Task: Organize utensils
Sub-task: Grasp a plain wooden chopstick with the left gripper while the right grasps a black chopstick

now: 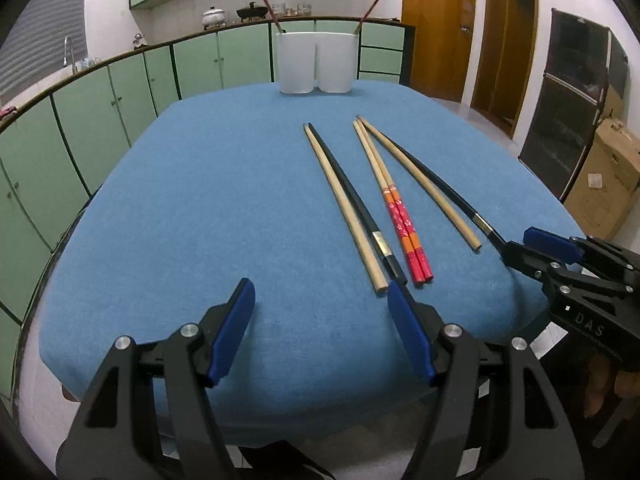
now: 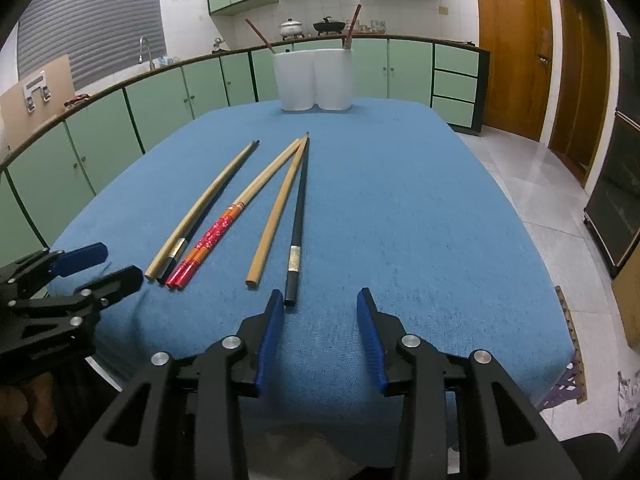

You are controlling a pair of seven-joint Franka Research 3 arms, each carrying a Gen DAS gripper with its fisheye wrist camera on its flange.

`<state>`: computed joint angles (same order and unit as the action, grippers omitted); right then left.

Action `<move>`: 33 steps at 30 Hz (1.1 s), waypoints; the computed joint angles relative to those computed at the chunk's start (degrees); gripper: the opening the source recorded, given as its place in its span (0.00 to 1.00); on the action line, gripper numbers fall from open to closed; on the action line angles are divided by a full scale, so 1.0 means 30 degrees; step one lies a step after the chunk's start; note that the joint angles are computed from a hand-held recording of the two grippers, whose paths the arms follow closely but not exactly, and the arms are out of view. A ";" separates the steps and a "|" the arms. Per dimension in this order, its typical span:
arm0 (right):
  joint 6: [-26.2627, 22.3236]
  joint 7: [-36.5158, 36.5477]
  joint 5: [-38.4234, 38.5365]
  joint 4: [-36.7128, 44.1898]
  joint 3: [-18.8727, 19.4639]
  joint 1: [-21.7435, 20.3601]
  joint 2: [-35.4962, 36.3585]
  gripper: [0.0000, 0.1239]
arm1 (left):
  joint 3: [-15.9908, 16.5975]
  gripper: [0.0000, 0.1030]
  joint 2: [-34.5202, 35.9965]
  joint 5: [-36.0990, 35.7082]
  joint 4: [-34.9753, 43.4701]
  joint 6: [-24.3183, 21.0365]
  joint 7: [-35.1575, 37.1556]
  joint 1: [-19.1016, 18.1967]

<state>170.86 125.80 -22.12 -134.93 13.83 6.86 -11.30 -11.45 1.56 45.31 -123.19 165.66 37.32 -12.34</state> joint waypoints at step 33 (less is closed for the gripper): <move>0.0355 0.5178 -0.5743 0.0859 -0.0452 -0.0447 0.0979 0.05 | 0.0458 0.06 0.0632 0.2374 0.0979 -0.1257 -0.3806 -0.0171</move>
<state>171.92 141.34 -39.35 -132.36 12.48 5.52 -8.36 -10.08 3.46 52.44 -120.25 161.89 25.90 -12.86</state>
